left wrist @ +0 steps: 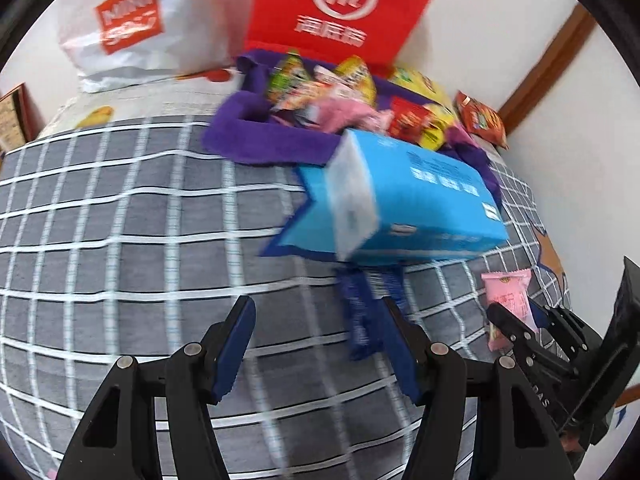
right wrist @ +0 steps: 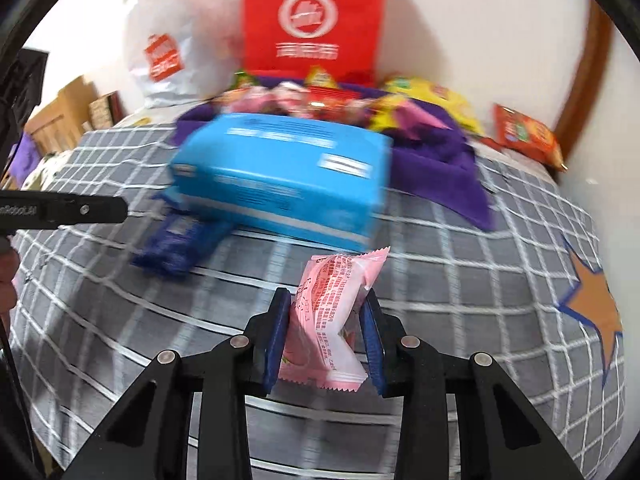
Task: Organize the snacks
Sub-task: 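Grasp the pink pastry packet with the right tool while the left grasps a dark blue snack bag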
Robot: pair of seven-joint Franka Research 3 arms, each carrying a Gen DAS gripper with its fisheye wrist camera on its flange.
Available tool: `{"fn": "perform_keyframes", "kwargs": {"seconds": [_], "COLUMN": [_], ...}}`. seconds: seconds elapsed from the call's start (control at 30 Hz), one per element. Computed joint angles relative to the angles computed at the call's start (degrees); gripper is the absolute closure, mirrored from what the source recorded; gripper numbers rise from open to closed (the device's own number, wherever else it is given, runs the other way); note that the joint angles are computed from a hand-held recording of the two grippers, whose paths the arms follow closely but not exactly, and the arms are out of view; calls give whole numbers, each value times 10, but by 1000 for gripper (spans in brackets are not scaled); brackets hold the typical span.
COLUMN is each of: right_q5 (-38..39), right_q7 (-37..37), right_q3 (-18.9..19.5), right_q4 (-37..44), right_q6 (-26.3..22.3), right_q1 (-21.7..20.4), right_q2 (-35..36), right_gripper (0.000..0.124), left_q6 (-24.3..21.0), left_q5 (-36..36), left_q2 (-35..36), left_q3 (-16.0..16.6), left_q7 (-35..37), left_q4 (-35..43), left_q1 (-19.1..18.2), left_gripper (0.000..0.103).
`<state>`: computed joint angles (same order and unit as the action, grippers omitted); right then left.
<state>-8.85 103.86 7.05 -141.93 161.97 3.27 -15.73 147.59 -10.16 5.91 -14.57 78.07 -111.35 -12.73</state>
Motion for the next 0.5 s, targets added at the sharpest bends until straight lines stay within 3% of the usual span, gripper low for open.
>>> {"fn": "perform_keyframes", "kwargs": {"seconds": [0.17,0.27,0.43,0.5], "right_q5": [57,6,54,50], "right_q7": [-19,20,-13,-7], "right_q3": [-28,7,-25,-17], "right_q4": [-20,-25,-23,-21], "right_q6": [28,40,42,41], "right_q1": [10,-27,4,-2], "right_q2": [8,11,16,19], "right_gripper": [89,87,86,86], "left_q6": [-16,1,-1,-3], "left_q5": [61,131,205,241], "left_q2": [34,41,49,52], "left_q3": [-3,4,8,11], "left_q7": [-55,-116,-172,-196], "left_q4": [31,30,37,40], "left_q1": [-21,-37,-49,-56], "left_gripper": [42,42,40,40]}}
